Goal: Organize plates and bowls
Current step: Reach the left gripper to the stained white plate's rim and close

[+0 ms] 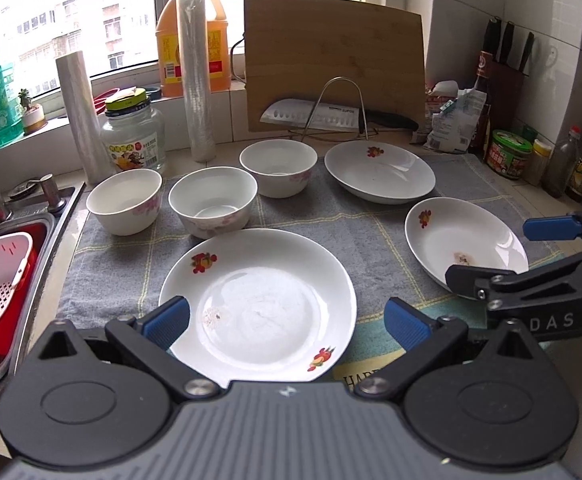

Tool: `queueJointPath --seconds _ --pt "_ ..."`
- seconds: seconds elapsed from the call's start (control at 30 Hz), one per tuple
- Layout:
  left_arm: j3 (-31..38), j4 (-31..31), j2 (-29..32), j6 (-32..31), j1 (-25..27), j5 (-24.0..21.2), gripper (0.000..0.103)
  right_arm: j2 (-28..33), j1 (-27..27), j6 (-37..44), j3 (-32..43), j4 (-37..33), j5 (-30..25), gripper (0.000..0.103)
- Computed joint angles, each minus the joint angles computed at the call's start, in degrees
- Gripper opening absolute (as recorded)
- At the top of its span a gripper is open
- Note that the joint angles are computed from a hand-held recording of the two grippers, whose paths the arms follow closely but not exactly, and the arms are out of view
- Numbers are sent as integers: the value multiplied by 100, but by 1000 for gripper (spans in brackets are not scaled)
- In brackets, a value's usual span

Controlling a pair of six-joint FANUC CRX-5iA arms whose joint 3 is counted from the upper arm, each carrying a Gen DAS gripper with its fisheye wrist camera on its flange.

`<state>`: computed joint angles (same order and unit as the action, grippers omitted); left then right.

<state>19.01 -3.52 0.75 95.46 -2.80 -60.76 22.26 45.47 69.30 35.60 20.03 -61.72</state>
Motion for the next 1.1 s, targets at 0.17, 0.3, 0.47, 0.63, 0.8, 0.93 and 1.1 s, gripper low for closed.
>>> queueJointPath --seconds 0.17,0.3,0.47,0.63,0.8,0.93,1.1 --pt "-336 597 -56 -633 292 439 102 119 38 12 83 142 85 103" --pt "-609 1390 -34 -1198 608 650 102 249 88 -62 255 320 26 103" --pt "-966 2034 -76 -1611 831 877 102 344 112 -252 423 314 -115 103" --pt "-1053 1928 -141 -1776 820 993 102 369 225 -326 358 655 -182 103" --pt "-1132 1939 -186 -1868 799 1112 102 334 264 -340 265 832 -159 103" --pt "-1114 1845 -182 -1785 773 1106 102 303 222 -288 247 740 -94 103" --pt "-1224 1952 -219 -1791 766 1242 102 317 139 -96 265 605 -7 103"
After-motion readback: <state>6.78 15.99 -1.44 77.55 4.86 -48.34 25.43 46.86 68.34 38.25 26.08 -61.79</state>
